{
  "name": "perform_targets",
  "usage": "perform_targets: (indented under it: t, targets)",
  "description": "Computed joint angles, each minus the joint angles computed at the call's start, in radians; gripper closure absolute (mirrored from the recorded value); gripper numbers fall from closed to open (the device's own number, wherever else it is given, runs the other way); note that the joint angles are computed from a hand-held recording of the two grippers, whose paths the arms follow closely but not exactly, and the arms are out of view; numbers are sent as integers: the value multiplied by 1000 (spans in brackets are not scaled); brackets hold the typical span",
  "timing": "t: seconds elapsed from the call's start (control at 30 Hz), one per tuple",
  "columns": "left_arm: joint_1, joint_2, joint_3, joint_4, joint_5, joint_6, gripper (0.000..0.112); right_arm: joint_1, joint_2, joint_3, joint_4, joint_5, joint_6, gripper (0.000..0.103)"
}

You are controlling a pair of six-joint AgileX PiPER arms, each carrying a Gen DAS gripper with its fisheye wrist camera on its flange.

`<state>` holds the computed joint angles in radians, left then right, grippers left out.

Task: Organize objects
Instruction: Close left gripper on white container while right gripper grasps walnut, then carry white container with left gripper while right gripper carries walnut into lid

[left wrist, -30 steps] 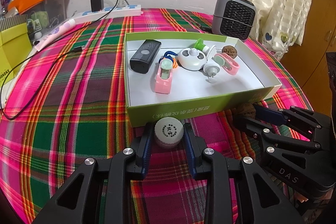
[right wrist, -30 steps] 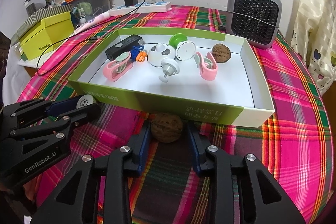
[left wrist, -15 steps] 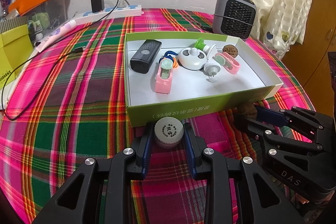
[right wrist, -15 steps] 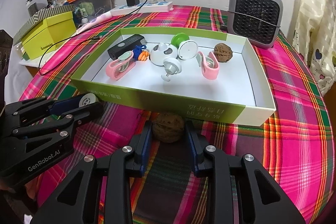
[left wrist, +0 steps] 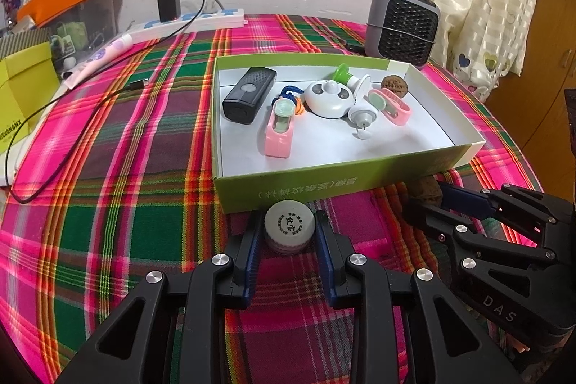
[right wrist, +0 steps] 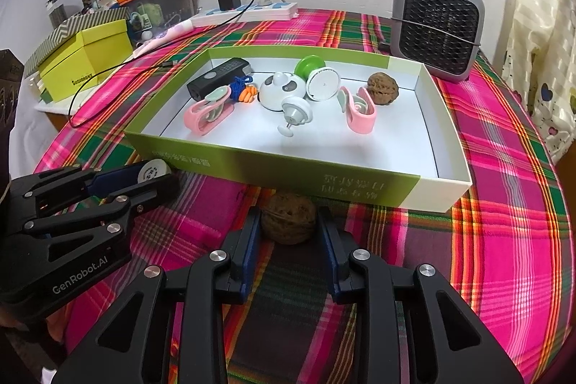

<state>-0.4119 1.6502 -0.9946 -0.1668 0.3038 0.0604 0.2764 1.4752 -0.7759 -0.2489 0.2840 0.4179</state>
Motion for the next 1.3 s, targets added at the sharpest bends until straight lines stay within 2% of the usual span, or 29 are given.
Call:
perform_targets:
  t: [0.77,1.3]
  targets:
    - [-34,-68,62,72,-10,-81,86,27,-79,70,-79,-18,100,71]
    - [-74,-130,49,198,16,-210,86,4,-159,82,-17,-7,33,71]
